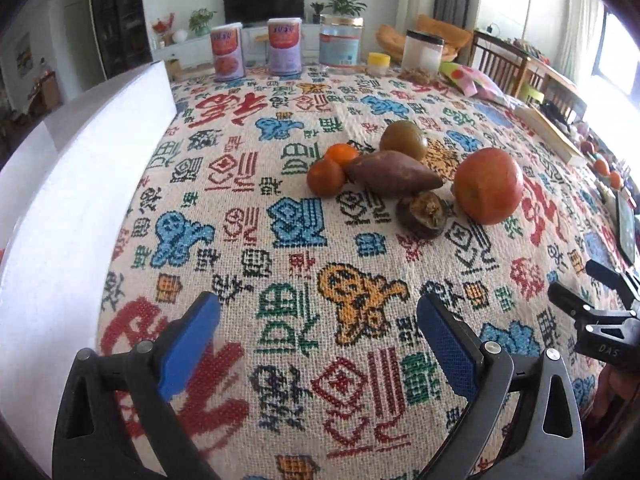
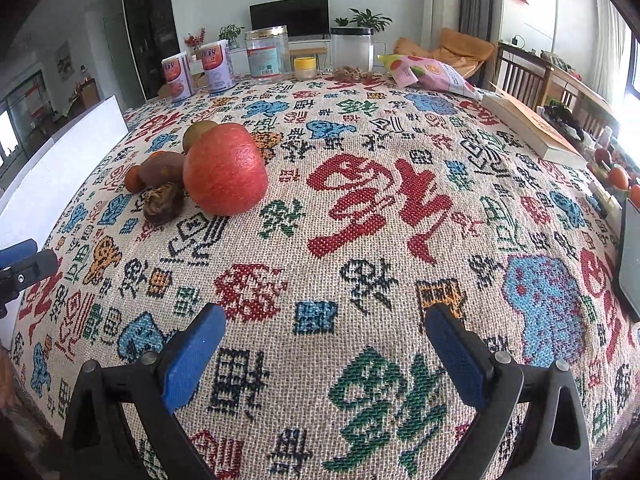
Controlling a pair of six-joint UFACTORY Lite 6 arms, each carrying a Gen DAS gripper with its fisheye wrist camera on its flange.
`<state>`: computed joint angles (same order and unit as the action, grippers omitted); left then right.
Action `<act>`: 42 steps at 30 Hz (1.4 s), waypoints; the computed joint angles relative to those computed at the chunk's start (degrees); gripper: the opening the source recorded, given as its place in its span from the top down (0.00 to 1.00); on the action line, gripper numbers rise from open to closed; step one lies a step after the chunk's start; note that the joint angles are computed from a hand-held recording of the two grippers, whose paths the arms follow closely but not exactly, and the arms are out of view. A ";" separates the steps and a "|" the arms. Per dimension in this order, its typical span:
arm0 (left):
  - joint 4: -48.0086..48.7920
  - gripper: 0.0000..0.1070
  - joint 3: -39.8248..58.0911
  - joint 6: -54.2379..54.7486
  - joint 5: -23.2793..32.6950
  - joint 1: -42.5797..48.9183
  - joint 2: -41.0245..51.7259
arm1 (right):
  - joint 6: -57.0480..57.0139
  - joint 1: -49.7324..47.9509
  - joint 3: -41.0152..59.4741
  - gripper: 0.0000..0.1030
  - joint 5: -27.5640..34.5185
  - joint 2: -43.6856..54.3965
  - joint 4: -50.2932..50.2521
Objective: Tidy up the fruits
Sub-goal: 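Withdraw both tools from the box back over the table, then lower the left tool onto the dark orange tangerine and close on it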
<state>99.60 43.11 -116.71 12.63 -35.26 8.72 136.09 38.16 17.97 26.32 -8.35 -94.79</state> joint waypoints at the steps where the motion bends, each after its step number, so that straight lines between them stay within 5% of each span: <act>1: 2.11 0.07 1.17 -1.50 0.38 0.66 2.04 | 0.81 -0.95 0.15 0.03 0.14 1.54 -1.41; 9: 17.80 0.07 4.13 -18.71 1.76 3.03 10.19 | 0.84 -0.33 2.59 0.03 1.33 7.21 -1.80; 42: 13.98 0.04 5.78 -14.98 1.52 2.80 11.53 | 5.41 -2.85 2.54 0.00 -1.24 7.87 -6.23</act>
